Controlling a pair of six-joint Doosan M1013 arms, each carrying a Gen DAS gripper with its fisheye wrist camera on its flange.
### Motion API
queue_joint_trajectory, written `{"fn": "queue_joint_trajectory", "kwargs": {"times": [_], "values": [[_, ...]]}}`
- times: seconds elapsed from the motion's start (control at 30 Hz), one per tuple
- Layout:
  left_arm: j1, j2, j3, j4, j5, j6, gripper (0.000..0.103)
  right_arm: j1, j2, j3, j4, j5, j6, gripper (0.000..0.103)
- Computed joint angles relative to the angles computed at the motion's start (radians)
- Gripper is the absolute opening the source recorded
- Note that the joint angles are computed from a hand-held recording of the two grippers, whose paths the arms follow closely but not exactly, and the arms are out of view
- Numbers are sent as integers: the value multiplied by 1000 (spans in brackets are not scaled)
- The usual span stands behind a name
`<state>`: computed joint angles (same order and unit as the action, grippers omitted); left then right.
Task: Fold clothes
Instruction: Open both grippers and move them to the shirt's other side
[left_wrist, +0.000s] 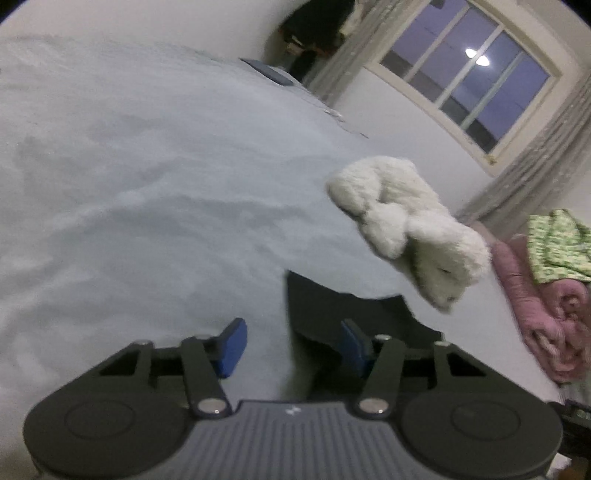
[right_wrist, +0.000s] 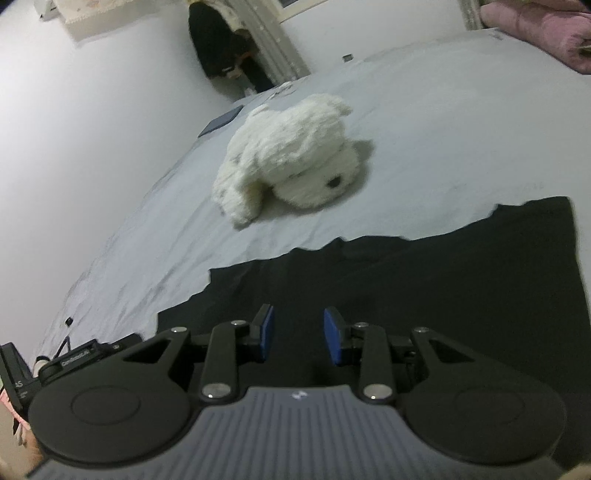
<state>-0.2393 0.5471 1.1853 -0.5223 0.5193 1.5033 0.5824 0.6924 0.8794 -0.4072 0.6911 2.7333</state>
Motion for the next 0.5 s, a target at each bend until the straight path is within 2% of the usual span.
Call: {"fn": "queue_joint_trajectory", "kwargs": {"times": [0.03,0.1,0.13,0.33,0.4,0.5], "values": [[2,4,2,-54,1,39,46,0,8,-16,22,-1,-19,34],[1,5,19,-132,-31,103,21,-1,26,-49,73,-6,-50,34],[0,7,27,-165,-43,124,1,-1,36,-67,100,-7,-66,34],[-11,-8,62,-465,-95,448,1,-8,104,-196,280,7,-197,34],[-16,-13,66,-559,-87,574,1,-9,129,-244,320,27,-239,34],[-24,-5,60,-614,-52,657,1,-9,171,-321,355,64,-277,35]]}}
